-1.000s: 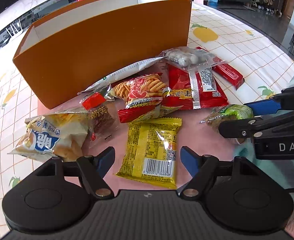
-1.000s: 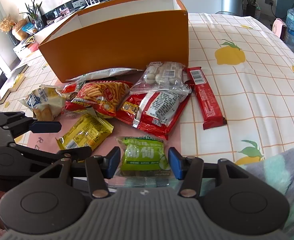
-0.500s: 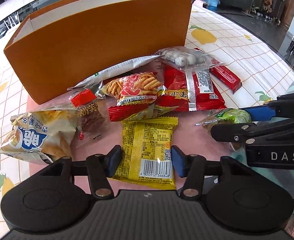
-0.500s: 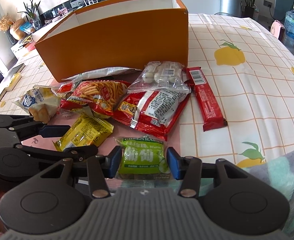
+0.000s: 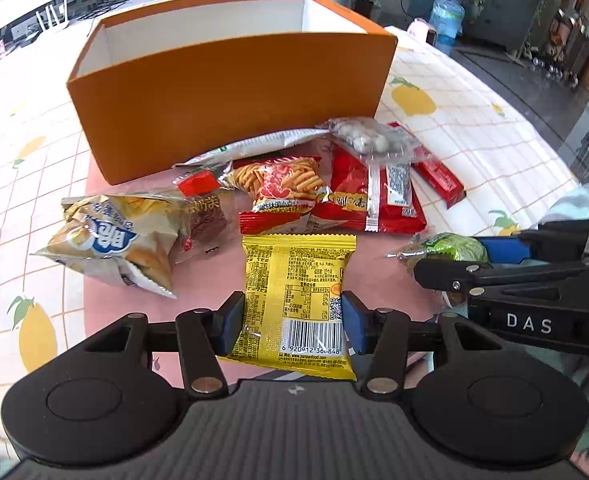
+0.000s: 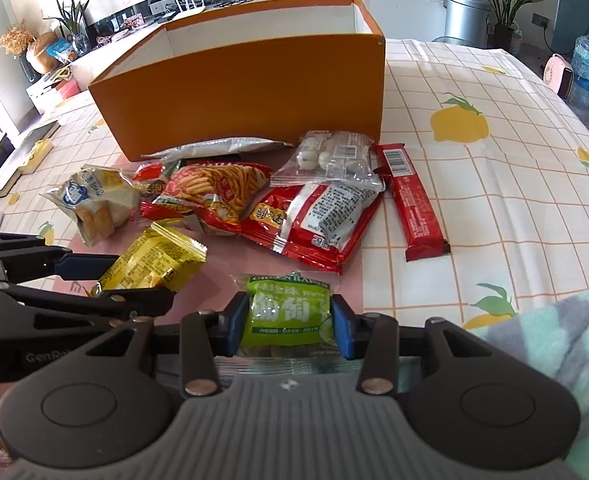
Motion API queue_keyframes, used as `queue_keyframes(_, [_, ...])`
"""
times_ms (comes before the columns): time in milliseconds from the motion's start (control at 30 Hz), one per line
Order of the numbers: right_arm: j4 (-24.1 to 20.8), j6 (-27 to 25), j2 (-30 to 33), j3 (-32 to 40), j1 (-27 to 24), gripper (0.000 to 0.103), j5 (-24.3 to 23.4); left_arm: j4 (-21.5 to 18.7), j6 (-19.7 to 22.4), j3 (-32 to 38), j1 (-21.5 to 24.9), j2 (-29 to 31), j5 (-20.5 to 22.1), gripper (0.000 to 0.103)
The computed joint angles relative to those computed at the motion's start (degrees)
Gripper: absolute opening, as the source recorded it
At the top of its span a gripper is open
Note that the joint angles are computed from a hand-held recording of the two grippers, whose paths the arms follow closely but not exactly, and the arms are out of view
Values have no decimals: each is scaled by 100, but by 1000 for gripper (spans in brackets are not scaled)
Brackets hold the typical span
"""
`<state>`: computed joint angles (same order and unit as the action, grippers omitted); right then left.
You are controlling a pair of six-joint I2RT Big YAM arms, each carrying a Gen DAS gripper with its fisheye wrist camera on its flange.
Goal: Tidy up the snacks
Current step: 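Close left tool on yellow packet while right tool grips green packet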
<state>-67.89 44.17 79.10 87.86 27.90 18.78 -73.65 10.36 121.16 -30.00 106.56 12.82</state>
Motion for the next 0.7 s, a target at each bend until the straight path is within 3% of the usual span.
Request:
queue_keyframes(400, [-123,139,-184,264,164,42,340,405,-545,-59,161,-419,318,58])
queue_keyframes(700, [-159,-443,7,868,131,42,807,576,-699,397,216,-329,140,58])
